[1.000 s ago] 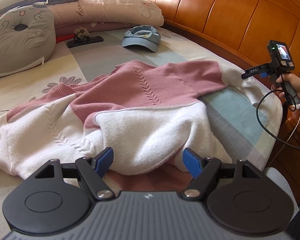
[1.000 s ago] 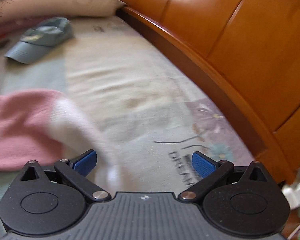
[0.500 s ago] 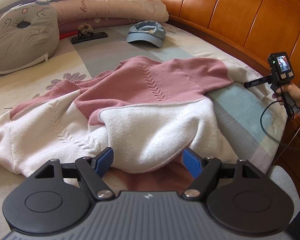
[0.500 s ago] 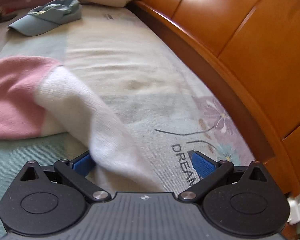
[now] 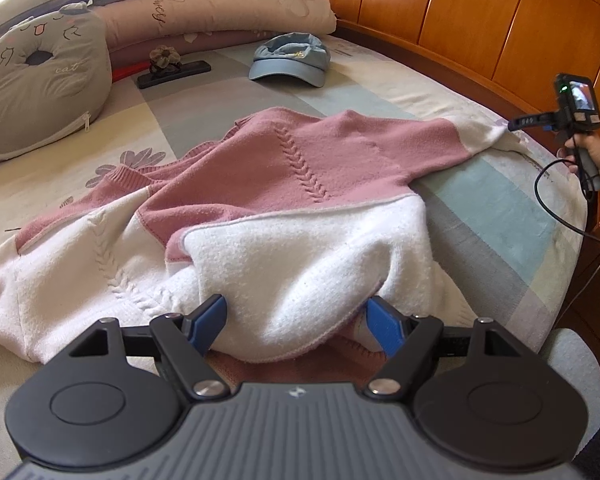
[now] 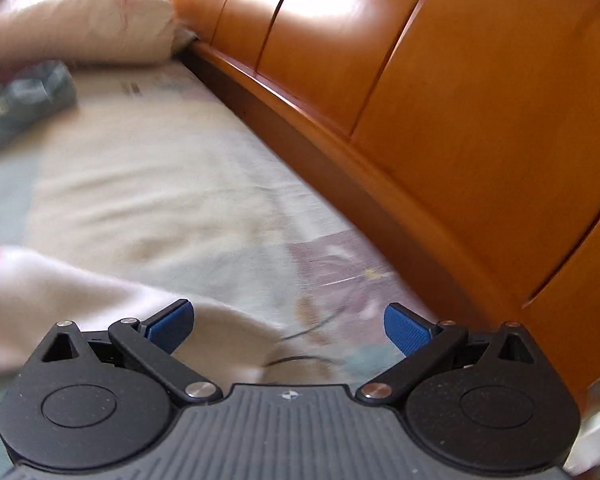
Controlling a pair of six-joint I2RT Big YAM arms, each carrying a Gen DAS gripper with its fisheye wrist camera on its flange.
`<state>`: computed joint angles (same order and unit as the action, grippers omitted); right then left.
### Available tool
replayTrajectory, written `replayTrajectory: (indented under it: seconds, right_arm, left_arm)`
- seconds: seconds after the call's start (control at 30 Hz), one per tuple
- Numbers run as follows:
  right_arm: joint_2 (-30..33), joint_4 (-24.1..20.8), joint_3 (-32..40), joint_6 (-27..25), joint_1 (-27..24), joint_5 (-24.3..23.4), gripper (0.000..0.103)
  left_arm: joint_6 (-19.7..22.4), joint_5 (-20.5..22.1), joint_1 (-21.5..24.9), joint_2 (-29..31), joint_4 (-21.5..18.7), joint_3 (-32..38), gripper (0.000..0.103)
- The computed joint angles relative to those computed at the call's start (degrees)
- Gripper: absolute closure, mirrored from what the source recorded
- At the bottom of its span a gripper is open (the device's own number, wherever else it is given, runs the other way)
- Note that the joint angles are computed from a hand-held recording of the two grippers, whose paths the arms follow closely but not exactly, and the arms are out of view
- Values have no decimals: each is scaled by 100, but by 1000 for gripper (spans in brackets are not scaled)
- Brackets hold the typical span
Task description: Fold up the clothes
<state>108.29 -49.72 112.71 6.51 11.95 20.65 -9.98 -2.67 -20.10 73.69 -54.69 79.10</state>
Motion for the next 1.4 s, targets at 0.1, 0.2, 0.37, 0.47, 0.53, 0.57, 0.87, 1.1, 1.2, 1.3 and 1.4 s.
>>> replayTrajectory:
  seconds: [0.1,0.2,0.37,0.47,0.53,0.57,0.87,1.1,1.2,1.3,1.4]
  right_arm:
    - [-406,249,-519,789,-138,-1365,0]
    - [-665,540,-1060,1360,-201,-2495,0]
    - [-781,1007,-1692,1693,-156,-3438,0]
    - [-861,1326,-1909,1535,-56,-3196,0]
    - [-767,1062,-1724,1200,7,-3065,0]
    - [-704,935,-1613,1065,21,-3018,0]
    - [-744,2264,-1928,2869,-394,-4168,0]
    - [-225,3107,-1676,4079,-584,-4337,3]
    - [109,2686,-1086,3835,-536,-4056,7]
    - [286,2404,-736,3856,-515,-3938,7]
    - [150,2696,-996,4115,-524,-4199,8]
  left_arm:
    - [-10,16,-5,5,3,24,26]
    - [5,45,-23,1,18,40,26]
    - [-77,147,-24,-6,73,20,26]
    - [-132,200,-9,-15,87,-10,26]
    - [-172,242,10,-16,99,-28,26]
    - [-187,262,20,-15,107,-37,26]
    - [-176,280,24,49,76,9,25]
    - [-190,300,28,113,70,20,22]
    - [-199,288,18,151,61,52,22]
    - [-205,302,25,142,88,32,22]
    - [-195,357,54,136,108,8,22]
